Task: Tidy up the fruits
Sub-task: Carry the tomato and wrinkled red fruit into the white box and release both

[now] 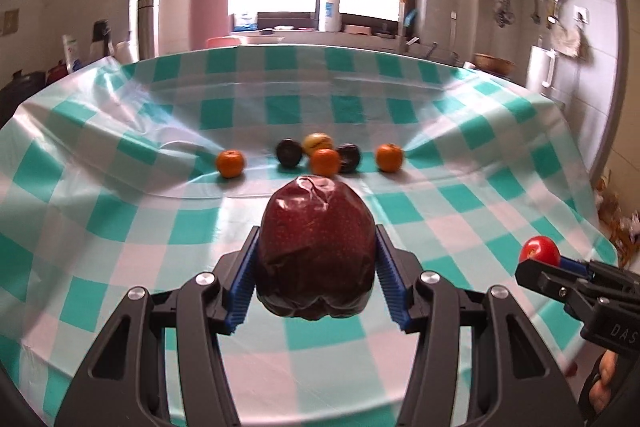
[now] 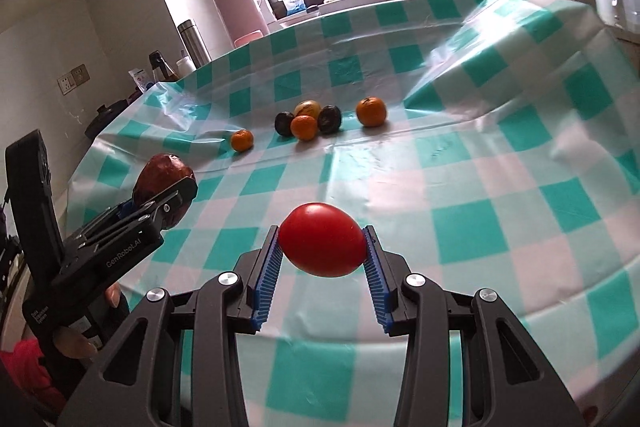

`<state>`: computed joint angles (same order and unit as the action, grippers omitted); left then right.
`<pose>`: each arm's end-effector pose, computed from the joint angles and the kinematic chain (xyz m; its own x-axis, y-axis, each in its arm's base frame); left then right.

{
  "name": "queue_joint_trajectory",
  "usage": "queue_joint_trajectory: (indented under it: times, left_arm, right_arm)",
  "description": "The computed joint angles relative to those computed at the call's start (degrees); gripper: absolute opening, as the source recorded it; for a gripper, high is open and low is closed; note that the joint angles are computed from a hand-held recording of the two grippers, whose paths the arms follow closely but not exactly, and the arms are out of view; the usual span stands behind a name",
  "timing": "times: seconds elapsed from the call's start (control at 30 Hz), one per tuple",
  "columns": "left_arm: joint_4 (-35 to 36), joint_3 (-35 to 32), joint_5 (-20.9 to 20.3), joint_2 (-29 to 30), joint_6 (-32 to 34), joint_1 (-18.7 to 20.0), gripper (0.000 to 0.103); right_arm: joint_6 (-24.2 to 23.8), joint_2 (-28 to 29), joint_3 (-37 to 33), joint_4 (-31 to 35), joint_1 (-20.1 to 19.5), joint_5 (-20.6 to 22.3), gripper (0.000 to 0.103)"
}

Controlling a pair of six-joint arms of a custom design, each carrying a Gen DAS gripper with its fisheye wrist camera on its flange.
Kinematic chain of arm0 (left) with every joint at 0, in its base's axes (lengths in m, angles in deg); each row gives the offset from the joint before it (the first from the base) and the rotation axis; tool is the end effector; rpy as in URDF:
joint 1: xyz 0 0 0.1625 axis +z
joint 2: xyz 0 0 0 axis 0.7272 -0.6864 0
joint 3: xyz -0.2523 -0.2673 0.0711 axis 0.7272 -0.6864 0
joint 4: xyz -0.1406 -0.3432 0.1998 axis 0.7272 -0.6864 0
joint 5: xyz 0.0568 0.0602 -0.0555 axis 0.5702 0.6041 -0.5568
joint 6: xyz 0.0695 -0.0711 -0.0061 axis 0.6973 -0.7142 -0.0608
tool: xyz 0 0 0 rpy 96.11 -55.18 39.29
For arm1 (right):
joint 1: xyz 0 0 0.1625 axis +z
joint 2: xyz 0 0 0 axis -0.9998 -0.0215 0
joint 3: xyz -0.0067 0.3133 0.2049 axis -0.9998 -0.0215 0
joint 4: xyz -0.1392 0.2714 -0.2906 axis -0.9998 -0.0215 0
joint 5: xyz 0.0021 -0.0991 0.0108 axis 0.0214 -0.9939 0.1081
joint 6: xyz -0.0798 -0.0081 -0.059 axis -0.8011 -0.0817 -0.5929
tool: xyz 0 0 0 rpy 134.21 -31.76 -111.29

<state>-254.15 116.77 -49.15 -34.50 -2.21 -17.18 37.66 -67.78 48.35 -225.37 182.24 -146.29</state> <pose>-0.4461 -0.4862 0.0931 -0.6548 0.4404 -0.6143 0.7514 0.4668 -0.4663 0.1248 -0.4094 0.3835 -0.8934 0.0457 0.4469 -0.3452 0.5669 -0.7480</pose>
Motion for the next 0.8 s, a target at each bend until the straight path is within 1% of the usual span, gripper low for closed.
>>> queue_joint_trajectory:
  times: [0.2,0.4,0.6,0.8]
  left_arm:
    - [-0.4,1.7,-2.2,0.2,2.7,-2.8,0.054]
    - [0.4,3.4,-6.1,0.9,5.7,-6.0,0.054]
    - [1.4,4.0,-10.0,2.2,8.5,-8.8,0.054]
    - [3.7,3.2,-14.3,3.8,10.7,-10.9,0.054]
  right_arm:
    - [-1.3,-6.7,4.5,-0.1,-1.7,0.1,0.041]
    - [-1.9,-15.6,8.9,1.1,-5.6,0.8,0.041]
    - [-1.8,-26.6,13.5,4.5,-12.2,4.1,0.041]
    - [-3.1,-39.1,17.9,9.9,-20.8,8.0,0.041]
